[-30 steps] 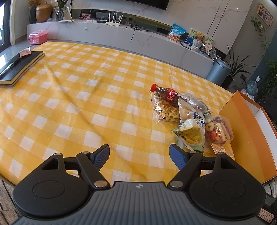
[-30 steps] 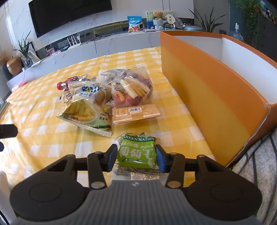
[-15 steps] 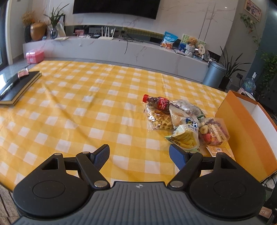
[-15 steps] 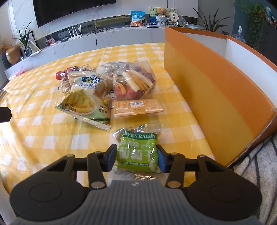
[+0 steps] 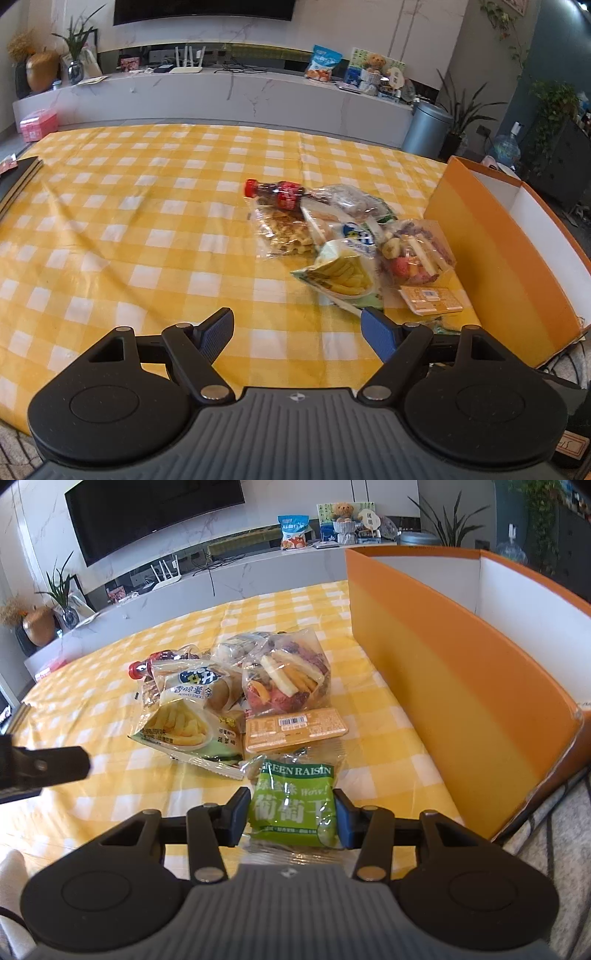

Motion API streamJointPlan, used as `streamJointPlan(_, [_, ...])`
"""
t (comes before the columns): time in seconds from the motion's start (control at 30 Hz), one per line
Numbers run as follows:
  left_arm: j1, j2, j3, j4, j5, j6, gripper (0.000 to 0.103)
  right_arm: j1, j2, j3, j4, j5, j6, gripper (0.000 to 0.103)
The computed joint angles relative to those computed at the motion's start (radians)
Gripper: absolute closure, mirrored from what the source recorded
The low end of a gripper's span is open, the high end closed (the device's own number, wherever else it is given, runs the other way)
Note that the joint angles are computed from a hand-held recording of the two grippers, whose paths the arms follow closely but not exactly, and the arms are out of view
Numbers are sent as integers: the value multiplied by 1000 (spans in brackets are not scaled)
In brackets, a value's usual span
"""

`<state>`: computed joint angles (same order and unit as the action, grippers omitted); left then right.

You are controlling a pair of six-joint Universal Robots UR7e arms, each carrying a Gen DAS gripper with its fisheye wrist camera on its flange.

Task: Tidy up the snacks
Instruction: 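Grasp the potato sticks bag with the left gripper while the right holds the raisin bag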

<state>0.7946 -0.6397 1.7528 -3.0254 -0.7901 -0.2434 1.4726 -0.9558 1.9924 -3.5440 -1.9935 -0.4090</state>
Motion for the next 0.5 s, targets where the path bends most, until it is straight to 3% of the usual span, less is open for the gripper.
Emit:
streamJointPlan(0.1, [-2, 13, -9, -39, -24, 52, 11, -4, -12, 3, 32, 13, 14, 57])
streamJointPlan(0.23, [-30, 80, -61, -69, 90, 179, 11, -9, -20, -5, 96, 21, 38, 57])
streamJointPlan(0.37, [-30, 127, -111, -57, 127, 241, 11, -19, -29, -3, 111, 41, 62, 57])
streamJointPlan(0.5, [-10, 155, -144, -75, 78, 324, 11, -27, -35, 1, 114, 60, 74, 57])
